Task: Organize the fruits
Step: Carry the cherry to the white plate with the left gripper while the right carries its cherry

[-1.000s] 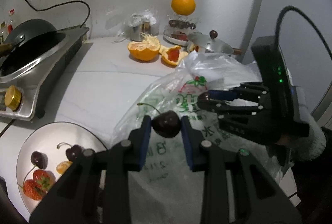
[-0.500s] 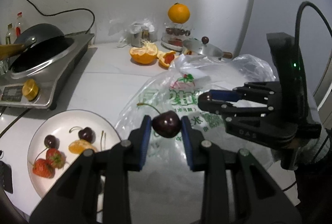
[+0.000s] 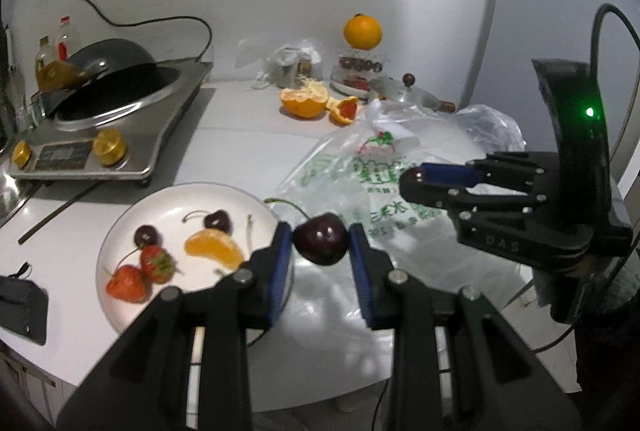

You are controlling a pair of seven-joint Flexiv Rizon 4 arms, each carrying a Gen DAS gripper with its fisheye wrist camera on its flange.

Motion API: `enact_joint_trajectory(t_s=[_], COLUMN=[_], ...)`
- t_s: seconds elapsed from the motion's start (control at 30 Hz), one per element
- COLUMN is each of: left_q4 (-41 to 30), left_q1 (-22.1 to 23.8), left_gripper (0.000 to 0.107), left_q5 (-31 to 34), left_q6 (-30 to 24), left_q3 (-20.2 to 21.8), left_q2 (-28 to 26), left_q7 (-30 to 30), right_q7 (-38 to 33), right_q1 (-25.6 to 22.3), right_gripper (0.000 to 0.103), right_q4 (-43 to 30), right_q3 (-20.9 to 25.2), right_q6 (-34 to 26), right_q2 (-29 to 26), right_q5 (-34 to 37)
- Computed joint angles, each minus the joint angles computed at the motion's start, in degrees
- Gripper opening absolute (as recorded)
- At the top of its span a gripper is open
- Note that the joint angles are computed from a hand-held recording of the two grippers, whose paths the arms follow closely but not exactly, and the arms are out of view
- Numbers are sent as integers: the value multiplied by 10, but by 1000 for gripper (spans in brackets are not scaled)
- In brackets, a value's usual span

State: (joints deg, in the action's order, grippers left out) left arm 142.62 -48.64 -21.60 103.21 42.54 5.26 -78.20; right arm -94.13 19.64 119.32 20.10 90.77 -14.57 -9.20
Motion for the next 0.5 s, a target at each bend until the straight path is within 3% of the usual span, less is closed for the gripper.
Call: enact_joint_trajectory(t_s=[0.07,0.23,0.4,0.5], left_q4=[16,47,64,66], left_q1=[58,125,146,124], left_gripper=[30,30,30,30], left_q5=[5,21,30,32], left_q6=[3,8,11,16], left_q3=[-44,-77,-68,-34], left_q2=[16,46,64,65], left_q7=[4,3,8,14], right_q7=[8,25,36,39], right_q1=[11,35,48,54], right_gripper=[28,28,28,28], right_q4=[4,10,10,7], right_q3=[-7,-16,-12,-11], right_q6=[2,5,4,0], right_q2=[4,10,10,7], right_q5=[-5,-22,-32,-37])
